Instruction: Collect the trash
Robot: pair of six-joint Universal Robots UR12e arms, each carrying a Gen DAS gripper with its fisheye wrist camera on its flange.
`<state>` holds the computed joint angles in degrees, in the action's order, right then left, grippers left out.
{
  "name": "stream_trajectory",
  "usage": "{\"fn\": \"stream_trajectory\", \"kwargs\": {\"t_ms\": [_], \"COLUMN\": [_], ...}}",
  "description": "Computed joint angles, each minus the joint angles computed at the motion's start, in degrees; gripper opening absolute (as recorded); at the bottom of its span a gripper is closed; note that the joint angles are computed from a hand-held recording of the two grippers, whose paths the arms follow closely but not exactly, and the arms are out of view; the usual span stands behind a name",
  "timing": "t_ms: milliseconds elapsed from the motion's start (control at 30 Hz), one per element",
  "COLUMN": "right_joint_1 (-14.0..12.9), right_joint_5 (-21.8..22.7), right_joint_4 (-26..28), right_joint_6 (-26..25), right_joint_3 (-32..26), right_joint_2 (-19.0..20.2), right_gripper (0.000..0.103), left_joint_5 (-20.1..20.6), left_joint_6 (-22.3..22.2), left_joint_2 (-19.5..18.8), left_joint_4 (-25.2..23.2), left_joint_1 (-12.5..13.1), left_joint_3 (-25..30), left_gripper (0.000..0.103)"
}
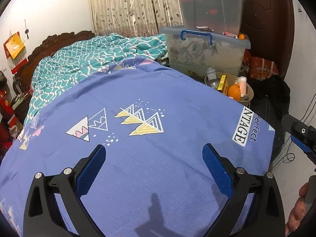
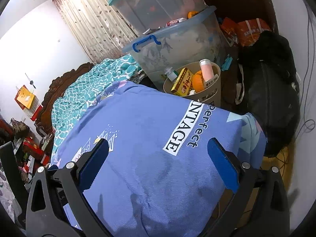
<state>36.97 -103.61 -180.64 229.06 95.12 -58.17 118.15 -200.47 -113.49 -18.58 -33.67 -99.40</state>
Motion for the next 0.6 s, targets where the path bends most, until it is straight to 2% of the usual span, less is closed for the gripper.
{"fn": "stream_trajectory", "kwargs": {"t_ms": [433, 600], "right_joint_1": [-0.3, -0.4], "right_joint_5": [0.3, 0.2], "right_joint_4": [-0.2, -0.4], "right_joint_6": [0.9, 1.1], "right_joint_3": [0.5, 0.6], "right_joint_2": [-0.1, -0.2], "right_gripper": [0.099, 0.099], "left_joint_5": [1.9, 1.3], "left_joint_6": [1.5, 1.6], "left_joint_2": [-0.4, -0.5], "left_joint_4": [-0.6, -1.0], "left_joint_1": [-0.7, -0.6], "left_joint_3": [0.8, 1.0], "left_gripper": [0.094, 0.094]}}
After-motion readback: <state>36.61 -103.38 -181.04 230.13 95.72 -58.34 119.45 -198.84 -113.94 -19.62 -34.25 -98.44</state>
